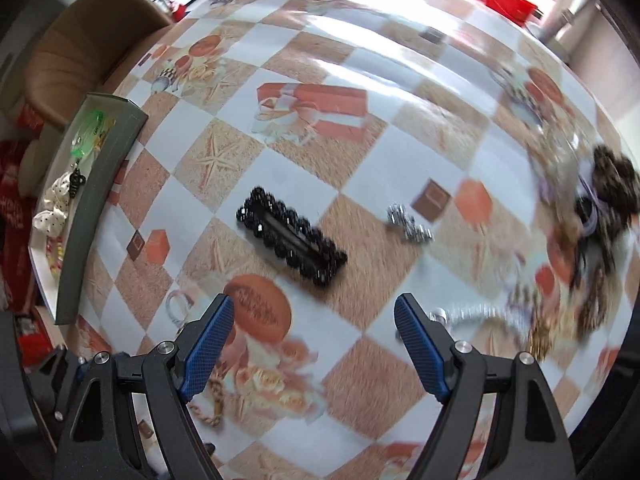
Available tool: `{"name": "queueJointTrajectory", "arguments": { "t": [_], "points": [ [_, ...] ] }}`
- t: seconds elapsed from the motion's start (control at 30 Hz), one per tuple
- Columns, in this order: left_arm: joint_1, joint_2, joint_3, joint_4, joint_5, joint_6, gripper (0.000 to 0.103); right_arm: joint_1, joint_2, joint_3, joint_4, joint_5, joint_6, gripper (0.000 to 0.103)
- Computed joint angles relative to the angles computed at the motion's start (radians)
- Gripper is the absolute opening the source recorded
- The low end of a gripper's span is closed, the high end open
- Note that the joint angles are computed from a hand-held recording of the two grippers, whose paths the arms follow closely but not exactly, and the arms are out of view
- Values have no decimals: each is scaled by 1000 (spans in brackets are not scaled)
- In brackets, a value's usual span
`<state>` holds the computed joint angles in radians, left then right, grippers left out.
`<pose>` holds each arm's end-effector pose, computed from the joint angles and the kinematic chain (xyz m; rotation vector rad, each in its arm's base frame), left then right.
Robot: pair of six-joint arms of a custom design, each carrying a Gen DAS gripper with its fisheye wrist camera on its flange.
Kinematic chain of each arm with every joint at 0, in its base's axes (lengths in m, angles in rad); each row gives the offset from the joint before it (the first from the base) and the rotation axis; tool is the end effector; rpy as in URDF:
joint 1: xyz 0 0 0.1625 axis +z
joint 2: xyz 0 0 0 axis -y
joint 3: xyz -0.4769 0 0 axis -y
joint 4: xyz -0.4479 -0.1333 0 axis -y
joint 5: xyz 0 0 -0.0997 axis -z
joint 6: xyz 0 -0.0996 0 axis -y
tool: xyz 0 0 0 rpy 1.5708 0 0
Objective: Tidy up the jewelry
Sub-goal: 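Move both tools back over the table toward the braided bracelet, then grasp the tan braided bracelet with the left tool while the right tool grasps the black rhinestone hair clip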
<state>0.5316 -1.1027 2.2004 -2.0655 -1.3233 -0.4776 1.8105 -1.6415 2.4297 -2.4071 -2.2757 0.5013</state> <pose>-0.3050 -0.3623 0.0533 0.7952 2.4040 0.3547 0.1583 -0.3580 0.2496 -0.3444 -2.4500 0.3850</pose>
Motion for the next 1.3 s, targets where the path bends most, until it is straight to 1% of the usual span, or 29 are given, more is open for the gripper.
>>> {"name": "queueJointTrajectory", "arguments": {
  "t": [0.1, 0.13, 0.17, 0.23, 0.27, 0.37, 0.43, 0.5, 0.57, 0.6, 0.63, 0.67, 0.7, 0.73, 0.77, 0.8, 0.83, 0.93, 1.03, 1.17, 1.3],
  "points": [
    [-12, 11, 12, -22, 21, -38, 103, -19, 28, -14, -21, 0, -60, 84],
    [-16, 14, 15, -24, 31, -49, 97, -24, 37, -19, -25, -1, -79, 84],
    [-20, 20, 15, -22, 37, -58, 94, -28, 51, -26, -30, -3, -101, 84],
    [-25, 27, 18, -19, 44, -78, 92, -32, 70, -35, -32, -8, -128, 79],
    [-34, 46, 16, -32, 50, -91, 89, -34, 83, -41, -35, -11, -143, 78],
    [-47, 51, 22, -34, 61, -108, 87, -35, 113, -54, -35, -20, -176, 74],
    [-60, 52, 27, -27, 74, -120, 81, -34, 134, -63, -30, -30, -187, 70],
    [-70, 54, 26, -26, 75, -125, 77, -23, 157, -71, -33, -59, -201, 68],
    [-80, 64, 19, -22, 81, -126, 68, -17, 171, -80, -29, -77, -203, 64],
    [-83, 69, 14, -23, 81, -123, 66, -15, 177, -84, -24, -84, -201, 60],
    [-87, 72, 10, -23, 82, -118, 59, -12, 182, -89, -19, -90, -196, 55],
    [-90, 76, 8, -24, 83, -115, 51, -10, 184, -92, -15, -96, -191, 52],
    [-94, 76, 6, -25, 82, -112, 46, -10, 183, -94, -11, -97, -187, 46],
    [-95, 77, 5, -27, 79, -107, 37, -10, 182, -96, -7, -98, -178, 40],
    [-94, 79, 2, -28, 77, -102, 30, -8, 187, -102, -3, -97, -167, 39],
    [-94, 79, 0, -28, 73, -98, 26, -9, 186, -103, -1, -95, -162, 39],
    [-90, 71, -2, -24, 67, -92, 15, -9, 184, -102, -1, -95, -156, 39],
    [-67, 60, -7, -32, 26, -83, 13, -6, 153, -86, 5, -89, -119, 38],
    [-38, 48, -13, -42, -5, -55, 13, -7, 116, -62, -6, -61, -72, 38],
    [-16, 35, -23, -45, -34, -22, 13, -7, 46, -29, 10, -15, 15, 38],
    [-1, 28, -40, -38, -46, 8, 13, 4, -15, 8, 17, 19, 105, 38]
  ]
}}
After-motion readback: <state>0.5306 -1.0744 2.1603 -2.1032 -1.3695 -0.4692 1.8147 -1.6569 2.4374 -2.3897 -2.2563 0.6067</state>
